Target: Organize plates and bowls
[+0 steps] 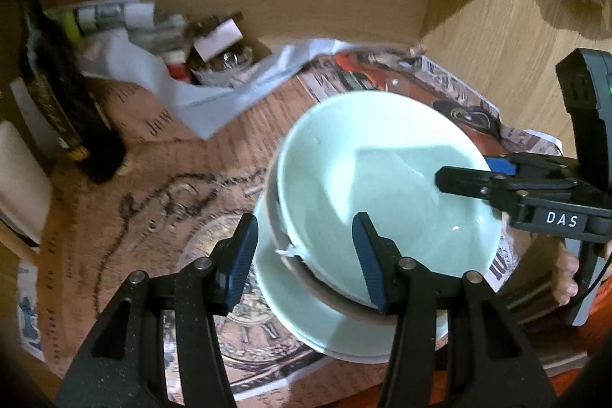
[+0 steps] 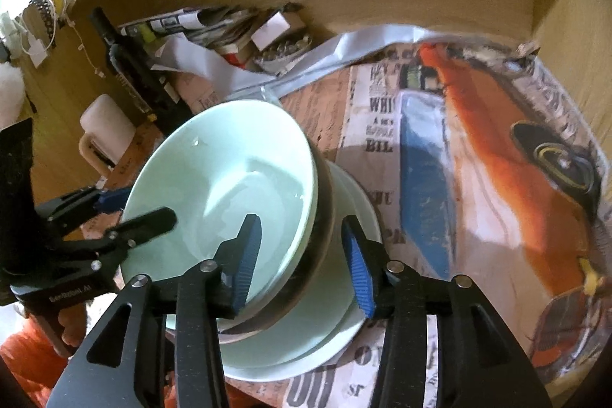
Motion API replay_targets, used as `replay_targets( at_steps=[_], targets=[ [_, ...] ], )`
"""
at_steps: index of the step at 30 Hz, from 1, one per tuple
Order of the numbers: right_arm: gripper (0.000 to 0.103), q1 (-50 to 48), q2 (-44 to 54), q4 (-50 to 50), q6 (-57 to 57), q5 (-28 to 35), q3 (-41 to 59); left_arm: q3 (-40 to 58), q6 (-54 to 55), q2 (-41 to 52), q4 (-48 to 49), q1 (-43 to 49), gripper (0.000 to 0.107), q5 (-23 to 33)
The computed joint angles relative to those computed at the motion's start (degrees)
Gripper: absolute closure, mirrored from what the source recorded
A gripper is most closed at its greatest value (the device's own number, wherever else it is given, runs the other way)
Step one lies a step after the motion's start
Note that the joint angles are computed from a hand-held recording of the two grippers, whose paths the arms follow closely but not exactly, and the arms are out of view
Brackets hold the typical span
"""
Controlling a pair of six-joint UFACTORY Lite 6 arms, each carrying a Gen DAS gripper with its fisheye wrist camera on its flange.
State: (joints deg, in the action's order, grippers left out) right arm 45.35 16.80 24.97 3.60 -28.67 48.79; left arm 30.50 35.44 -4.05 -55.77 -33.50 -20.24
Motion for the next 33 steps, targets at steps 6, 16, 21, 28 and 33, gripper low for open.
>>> replay_targets(
  at_steps=[6,16,21,28,33],
  targets=[
    [0.057,5.4,-9.0,11.6,-9.6,-9.0,-7.9,-5.5,7.2,-12.6,-9.5,-3.7,0.055,-5.1],
    [0.036,22.1,-21.4,28.6,-20.3,-30.4,-18.5,-12.0,18.5,-29.8,-27.8,-28.1,0.026,-33.0],
    [0.023,30.2,-21.9,34.3,-23.1,-39.9,-20.1,-12.5,18.1,-30.7,-31.2,-38.5,0.014,-44.7],
    [0.006,34.8,-19.5,36.9,-23.0,-45.0,-19.4,-12.3,16.2,-28.2,-34.0,-47.8,0.007,-55.6],
    [0.002,36.5,-18.5,38.3,-23.0,-47.4,-19.4,-12.8,15.2,-28.4,-34.7,-50.5,0.006,-58.1]
  ],
)
